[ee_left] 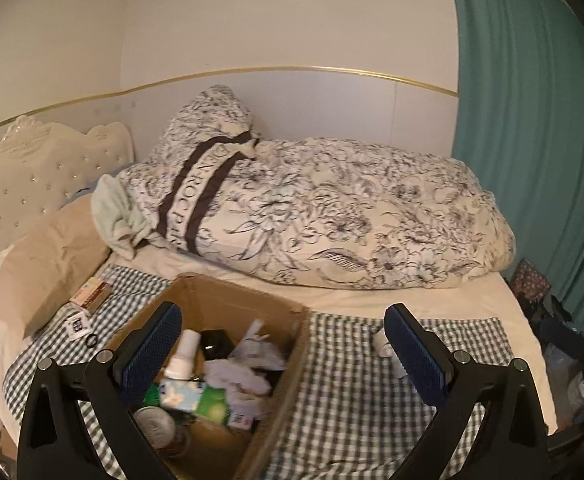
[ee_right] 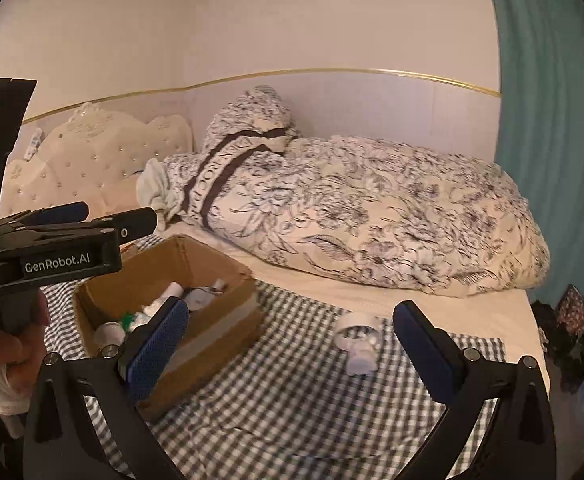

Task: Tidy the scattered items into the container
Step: 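Withdraw both tools from the box toward the white tape roll and rabbit figurine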

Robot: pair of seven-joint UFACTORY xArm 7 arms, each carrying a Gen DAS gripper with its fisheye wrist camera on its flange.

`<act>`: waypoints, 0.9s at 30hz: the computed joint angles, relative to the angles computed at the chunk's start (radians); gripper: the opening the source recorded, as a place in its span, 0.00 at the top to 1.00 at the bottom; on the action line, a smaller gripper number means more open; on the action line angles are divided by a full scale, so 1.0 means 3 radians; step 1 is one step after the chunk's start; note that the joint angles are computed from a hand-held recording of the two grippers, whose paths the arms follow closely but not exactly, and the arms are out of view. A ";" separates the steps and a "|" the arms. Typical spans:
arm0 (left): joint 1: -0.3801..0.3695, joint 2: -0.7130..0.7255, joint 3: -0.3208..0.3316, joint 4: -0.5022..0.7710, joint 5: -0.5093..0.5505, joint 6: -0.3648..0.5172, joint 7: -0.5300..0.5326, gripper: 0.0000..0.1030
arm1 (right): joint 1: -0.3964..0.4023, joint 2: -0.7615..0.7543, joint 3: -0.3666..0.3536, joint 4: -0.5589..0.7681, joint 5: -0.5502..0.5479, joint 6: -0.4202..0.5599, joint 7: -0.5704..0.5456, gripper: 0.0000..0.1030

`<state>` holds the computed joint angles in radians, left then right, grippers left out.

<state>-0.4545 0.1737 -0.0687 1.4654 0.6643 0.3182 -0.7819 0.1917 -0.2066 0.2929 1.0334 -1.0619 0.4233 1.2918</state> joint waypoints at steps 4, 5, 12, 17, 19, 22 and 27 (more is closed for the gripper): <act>-0.0067 0.0113 -0.0026 0.0142 -0.0060 -0.0043 0.0007 0.00 | -0.0069 -0.0118 -0.0061 -0.0138 0.0075 -0.0066 -0.0007 0.00; -0.0089 0.0143 -0.0023 0.0175 -0.0076 -0.0042 0.0020 0.00 | -0.0091 -0.0145 -0.0062 -0.0168 0.0095 -0.0078 -0.0027 0.00; -0.0272 0.0430 0.0018 0.0464 -0.0240 0.0045 0.0219 0.00 | -0.0270 -0.0276 -0.0015 -0.0324 0.0161 -0.0134 -0.0119 0.00; -0.0361 0.0635 0.0058 0.0660 -0.0412 0.0057 0.0366 0.00 | -0.0378 -0.0281 -0.0001 -0.0379 0.0232 -0.0187 -0.0164 0.00; -0.0404 0.0727 0.0087 0.0741 -0.0464 0.0078 0.0423 0.00 | -0.0411 -0.0269 0.0001 -0.0393 0.0244 -0.0201 -0.0183 0.00; -0.0444 0.0871 0.0101 0.0871 -0.0559 0.0117 0.0538 0.00 | -0.0450 -0.0240 -0.0002 -0.0415 0.0244 -0.0209 -0.0193 0.00; -0.0549 0.1125 0.0179 0.1127 -0.0650 0.0210 0.0675 0.00 | -0.0503 -0.0177 -0.0061 -0.0469 0.0225 -0.0283 -0.0175 0.00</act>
